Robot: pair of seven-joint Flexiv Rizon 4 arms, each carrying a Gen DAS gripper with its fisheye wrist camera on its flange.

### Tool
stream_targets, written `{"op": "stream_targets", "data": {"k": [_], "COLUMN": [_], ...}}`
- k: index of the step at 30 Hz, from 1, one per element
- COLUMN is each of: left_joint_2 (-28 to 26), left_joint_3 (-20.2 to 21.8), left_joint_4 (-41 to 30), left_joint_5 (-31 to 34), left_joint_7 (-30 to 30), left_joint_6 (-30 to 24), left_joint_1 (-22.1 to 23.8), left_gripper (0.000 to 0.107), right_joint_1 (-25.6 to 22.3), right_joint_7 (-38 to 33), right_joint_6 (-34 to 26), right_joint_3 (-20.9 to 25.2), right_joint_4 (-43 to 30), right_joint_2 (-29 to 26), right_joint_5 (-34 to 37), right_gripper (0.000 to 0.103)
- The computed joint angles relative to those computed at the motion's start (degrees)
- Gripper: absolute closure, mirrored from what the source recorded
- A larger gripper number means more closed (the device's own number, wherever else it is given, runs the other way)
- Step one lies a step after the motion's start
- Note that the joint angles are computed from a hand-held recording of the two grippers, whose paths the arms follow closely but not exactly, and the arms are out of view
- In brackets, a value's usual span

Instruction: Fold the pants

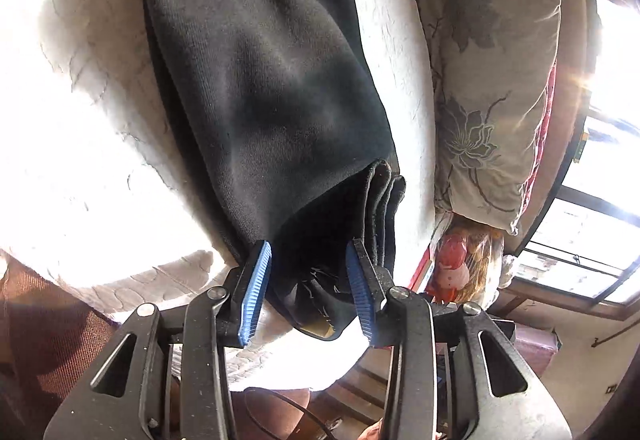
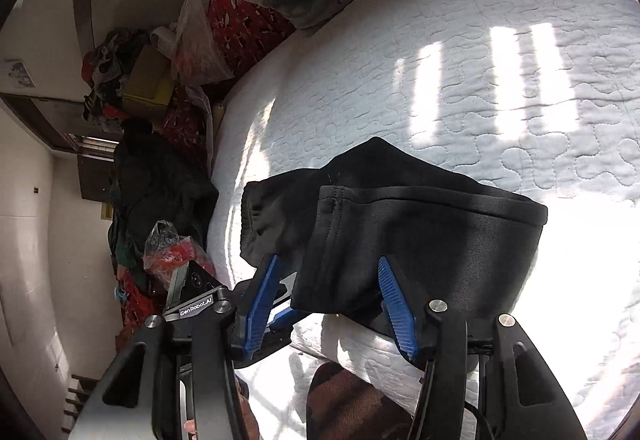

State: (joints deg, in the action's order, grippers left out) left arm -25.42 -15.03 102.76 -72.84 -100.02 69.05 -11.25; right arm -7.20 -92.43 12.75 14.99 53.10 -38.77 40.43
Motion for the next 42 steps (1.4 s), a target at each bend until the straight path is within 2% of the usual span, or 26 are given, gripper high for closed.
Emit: {"op": "stream_targets", "data": {"k": [4,8,12,15,17,19,20,21,22,23,24,25,28,30,32,33,36,38,41,42], "left_joint_2": [-0.67,-0.47,-3.81,-7.7,-10.01,-12.67,-13.61,-14.39,-14.86,-15.04,-14.97,-14.8,-15.76,-17.52,-17.71,-17.64,-15.26,-12.57,-10.26,-10.61], "left_joint_3": [-0.83,2.69,7.0,8.83,8.5,9.15,9.52,10.12,10.22,9.3,7.85,6.83,7.79,8.87,8.16,7.69,7.68,7.01,4.45,3.94], "left_joint_4": [-1.59,-3.37,-10.52,-17.42,-21.34,-26.41,-28.36,-30.37,-31.53,-31.73,-31.32,-31.0,-33.44,-36.37,-36.51,-36.75,-34.51,-30.32,-25.91,-26.59], "left_joint_5": [1.24,16.39,32.06,39.89,43.0,46.61,48.35,50.29,51.47,51.33,50.46,49.76,52.03,53.9,52.99,52.55,52.72,51.42,47.13,46.6], "left_joint_7": [2.35,-3.94,-13.65,-19.21,-20.99,-24.03,-25.13,-26.43,-27.27,-26.98,-25.82,-24.93,-25.13,-26.4,-26.59,-25.93,-23.36,-21.47,-18.21,-17.2], "left_joint_6": [1.94,1.56,-3.96,-9.81,-13.49,-17.7,-19.65,-21.97,-23.48,-23.44,-22.98,-23.23,-26.55,-29.26,-29.35,-30.02,-29.49,-25.78,-20.09,-20.19], "left_joint_1": [-1.22,-3.37,-4.73,-4.61,-3.8,-4.03,-4.21,-4.61,-4.74,-4.32,-3.68,-3.26,-4.34,-5.03,-4.27,-3.76,-2.99,-2.26,-1.29,-1.44], "left_gripper": [0.068,0.068,0.053,0.053,0.053,0.053,0.053,0.054,0.055,0.061,0.066,0.067,0.067,0.072,0.072,0.072,0.072,0.072,0.07,0.068], "right_joint_1": [-6.18,-8.44,-8.57,-7.73,-7.64,-6.84,-6.54,-5.49,-4.9,-5.01,-5.25,-5.6,-7.57,-7.99,-9.1,-9.12,-9.91,-10.69,-11.06,-10.48], "right_joint_7": [0.79,3.11,8.88,12.52,13.8,15.17,15.44,16.42,17.28,17.42,17.48,17.19,16.34,17.14,16.22,16.07,18.09,19.05,13.53,11.08], "right_joint_6": [0.4,1.12,4.8,11.35,15.36,17.87,18.6,19.7,20.32,20.8,21.54,22.73,24.73,25.01,22.3,22.39,16.56,15.29,16.75,18.21], "right_joint_3": [2.73,3.06,1.94,1.1,1.18,0.78,0.66,-0.02,-0.38,-0.28,-0.31,-0.33,-1.22,-1.78,-0.69,-0.56,-0.23,0.02,0.09,-0.03], "right_joint_4": [7.01,13.91,18.44,21.47,22.95,23.56,23.75,24.21,24.56,24.78,25.22,25.81,27.01,27.33,26.36,26.3,23.86,24.08,22.74,21.41], "right_joint_2": [2.56,4.43,4.96,5.79,6.17,6.46,6.57,7.07,7.31,7.2,7.36,7.68,8.39,7.78,6.38,6.5,6.05,7.45,9.05,8.88], "right_joint_5": [10.06,18.0,23.74,27.05,29.94,29.96,29.66,27.59,26.17,26.25,26.29,26.67,27.06,26.25,27.44,27.44,26.04,26.78,29.46,30.11], "right_gripper": [0.046,0.042,0.042,0.042,0.042,0.042,0.045,0.054,0.075,0.083,0.087,0.091,0.091,0.093,0.092,0.091,0.078,0.069,0.068,0.066]}}
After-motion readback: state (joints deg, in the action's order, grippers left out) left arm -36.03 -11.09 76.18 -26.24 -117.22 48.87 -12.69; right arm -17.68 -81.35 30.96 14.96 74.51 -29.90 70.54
